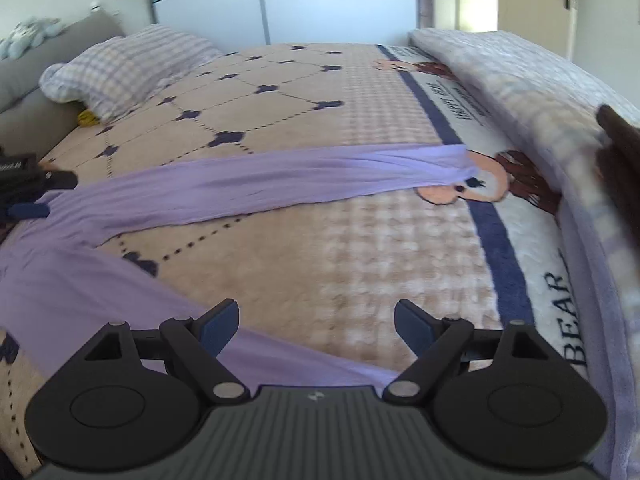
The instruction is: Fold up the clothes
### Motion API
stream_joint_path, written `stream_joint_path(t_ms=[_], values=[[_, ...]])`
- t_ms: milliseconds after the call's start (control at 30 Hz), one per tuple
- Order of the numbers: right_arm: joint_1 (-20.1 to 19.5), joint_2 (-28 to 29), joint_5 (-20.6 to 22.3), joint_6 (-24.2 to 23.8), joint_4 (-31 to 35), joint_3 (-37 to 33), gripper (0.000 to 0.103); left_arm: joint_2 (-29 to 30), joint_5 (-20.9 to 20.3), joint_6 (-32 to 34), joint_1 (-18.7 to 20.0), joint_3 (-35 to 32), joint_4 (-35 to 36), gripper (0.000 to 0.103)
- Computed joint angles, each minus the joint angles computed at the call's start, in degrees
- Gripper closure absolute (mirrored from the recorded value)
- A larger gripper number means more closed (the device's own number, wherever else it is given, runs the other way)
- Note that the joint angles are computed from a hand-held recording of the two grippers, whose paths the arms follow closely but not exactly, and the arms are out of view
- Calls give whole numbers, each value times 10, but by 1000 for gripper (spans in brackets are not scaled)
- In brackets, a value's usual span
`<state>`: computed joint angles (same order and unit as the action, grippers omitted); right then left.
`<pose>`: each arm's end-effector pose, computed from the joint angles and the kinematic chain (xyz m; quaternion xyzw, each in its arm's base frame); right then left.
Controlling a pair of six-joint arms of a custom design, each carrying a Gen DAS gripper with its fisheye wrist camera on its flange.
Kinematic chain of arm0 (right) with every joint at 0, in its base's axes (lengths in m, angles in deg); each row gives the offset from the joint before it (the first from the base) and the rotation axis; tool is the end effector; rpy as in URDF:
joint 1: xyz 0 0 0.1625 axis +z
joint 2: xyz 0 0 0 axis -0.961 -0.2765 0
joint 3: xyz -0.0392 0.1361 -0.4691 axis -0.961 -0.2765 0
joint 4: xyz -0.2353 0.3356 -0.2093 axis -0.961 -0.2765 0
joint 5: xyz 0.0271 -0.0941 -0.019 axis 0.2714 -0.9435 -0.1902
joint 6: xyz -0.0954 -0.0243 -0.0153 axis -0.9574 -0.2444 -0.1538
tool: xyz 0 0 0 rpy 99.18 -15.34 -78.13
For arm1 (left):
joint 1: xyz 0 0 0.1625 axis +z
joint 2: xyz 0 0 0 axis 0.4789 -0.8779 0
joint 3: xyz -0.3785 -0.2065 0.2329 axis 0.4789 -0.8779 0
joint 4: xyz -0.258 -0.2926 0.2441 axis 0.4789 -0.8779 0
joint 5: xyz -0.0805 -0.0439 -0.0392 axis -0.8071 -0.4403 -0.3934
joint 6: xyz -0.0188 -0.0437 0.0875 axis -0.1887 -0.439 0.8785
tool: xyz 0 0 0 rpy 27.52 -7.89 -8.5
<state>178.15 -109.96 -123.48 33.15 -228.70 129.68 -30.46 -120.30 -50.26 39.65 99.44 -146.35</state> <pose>0.2908 -0.7737 0.1225 0.2803 -0.8777 0.3028 0.2437 -0.0842 -0.7531 0.3652 0.0016 0.8459 -0.4757 0.2413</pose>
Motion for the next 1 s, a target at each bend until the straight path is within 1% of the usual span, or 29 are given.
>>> stream_joint_path(t_ms=[67, 100, 133, 167, 233, 300, 333, 400, 500, 533, 567, 633, 733, 800, 900, 933, 1000], values=[[0, -5, 25, -29, 15, 10, 15, -27, -9, 2, 4, 37, -20, 12], [-2, -6, 31, -43, 28, 12, 15, -41, -14, 3, 6, 55, -30, 12], [-3, -6, 33, -55, 39, 14, 15, -51, -9, 7, 8, 71, -40, 12], [-4, -6, 31, -65, 53, 17, 15, -60, -6, 12, 12, 87, -47, 12], [-6, -4, 14, -85, 77, 19, 15, -78, -6, 19, 21, 121, -61, 12], [-8, -3, -11, -110, 77, 27, 16, -90, -4, 9, 33, 147, -68, 12], [-13, -10, -4, -116, 71, 38, 16, -94, 1, 12, 38, 156, -70, 12], [-23, -27, 13, -107, 66, 57, 15, -95, 17, 31, 44, 169, -79, 12], [-33, -44, 8, -105, 53, 74, 15, -93, 14, 88, 46, 185, -114, 12], [-37, -50, 6, -107, 48, 79, 15, -94, 15, 101, 45, 188, -116, 12], [-39, -54, -1, -109, 41, 85, 15, -97, 16, 110, 44, 192, -114, 12], [-43, -61, -31, -110, 20, 94, 14, -107, 14, 114, 43, 205, -112, 12], [-62, -86, -11, -76, 16, 114, 13, -128, -3, 100, 46, 224, -110, 12], [-63, -91, -28, -77, -4, 124, 13, -140, -2, 98, 46, 237, -114, 12], [-60, -98, -46, -72, -54, 145, 13, -162, -8, 82, 44, 255, -114, 12], [-59, -99, -56, -79, -77, 153, 13, -171, -9, 76, 43, 262, -114, 12], [-56, -98, -74, -123, -138, 170, 14, -185, -5, 71, 41, 275, -126, 12]])
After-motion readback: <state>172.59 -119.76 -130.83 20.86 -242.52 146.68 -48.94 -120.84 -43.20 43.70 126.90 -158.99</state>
